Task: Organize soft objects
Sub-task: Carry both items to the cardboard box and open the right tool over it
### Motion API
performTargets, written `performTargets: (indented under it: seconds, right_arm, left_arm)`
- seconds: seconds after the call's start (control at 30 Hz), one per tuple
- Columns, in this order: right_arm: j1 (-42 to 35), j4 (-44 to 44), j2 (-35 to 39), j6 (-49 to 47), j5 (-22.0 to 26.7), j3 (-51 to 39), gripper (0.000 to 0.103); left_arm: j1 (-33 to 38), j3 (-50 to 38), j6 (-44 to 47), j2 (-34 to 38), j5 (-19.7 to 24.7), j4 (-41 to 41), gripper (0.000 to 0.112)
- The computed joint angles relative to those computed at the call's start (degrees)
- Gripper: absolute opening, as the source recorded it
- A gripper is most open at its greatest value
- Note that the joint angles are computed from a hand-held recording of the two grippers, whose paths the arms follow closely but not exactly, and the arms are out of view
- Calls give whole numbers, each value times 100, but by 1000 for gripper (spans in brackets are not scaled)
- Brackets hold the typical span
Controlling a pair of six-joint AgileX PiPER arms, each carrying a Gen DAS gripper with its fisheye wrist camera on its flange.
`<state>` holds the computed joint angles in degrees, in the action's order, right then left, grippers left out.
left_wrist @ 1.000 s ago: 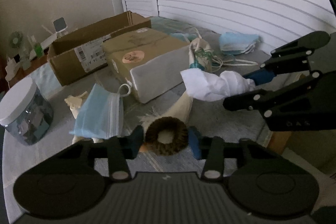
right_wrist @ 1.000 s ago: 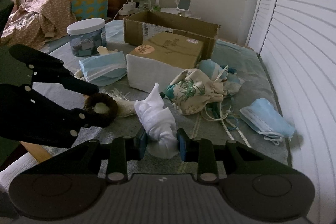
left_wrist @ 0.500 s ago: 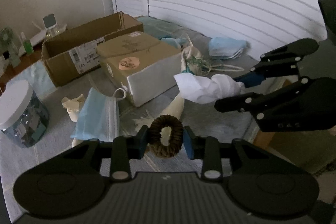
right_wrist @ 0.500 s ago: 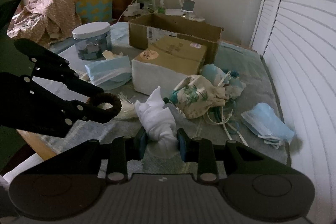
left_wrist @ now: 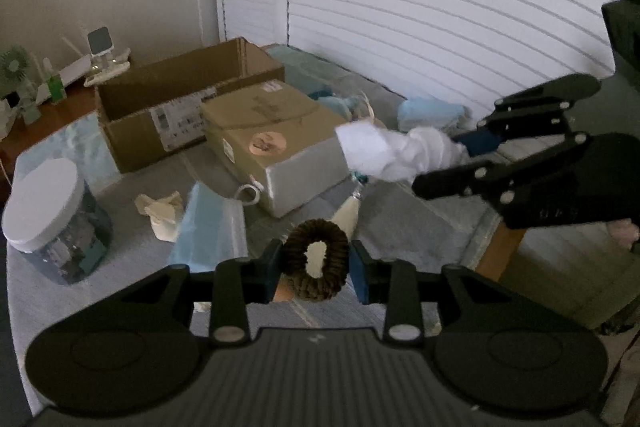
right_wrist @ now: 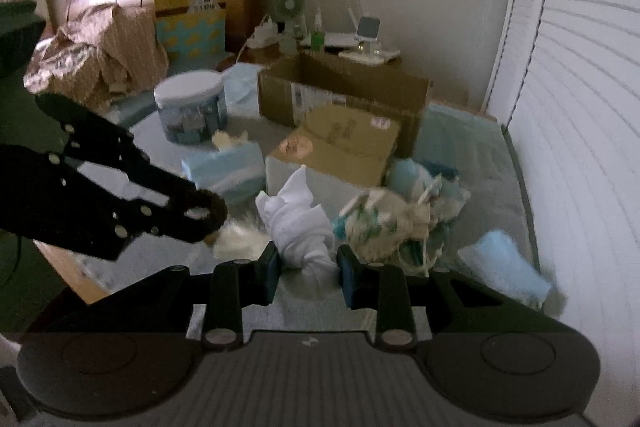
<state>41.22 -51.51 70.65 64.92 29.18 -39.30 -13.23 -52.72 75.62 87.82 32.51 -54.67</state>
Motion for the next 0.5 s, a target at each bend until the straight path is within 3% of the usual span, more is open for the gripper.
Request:
performTargets:
  seconds: [0.27,0.5]
  right_arm:
    - [-666,580,271,-1247,-316,-798,35]
    - [-1592,1364,1213,-2567,-935,-1977,35]
  left_arm:
    - [255,-704,-261,248,244,184,34]
    - [344,-1830,-782,850,125,435,34]
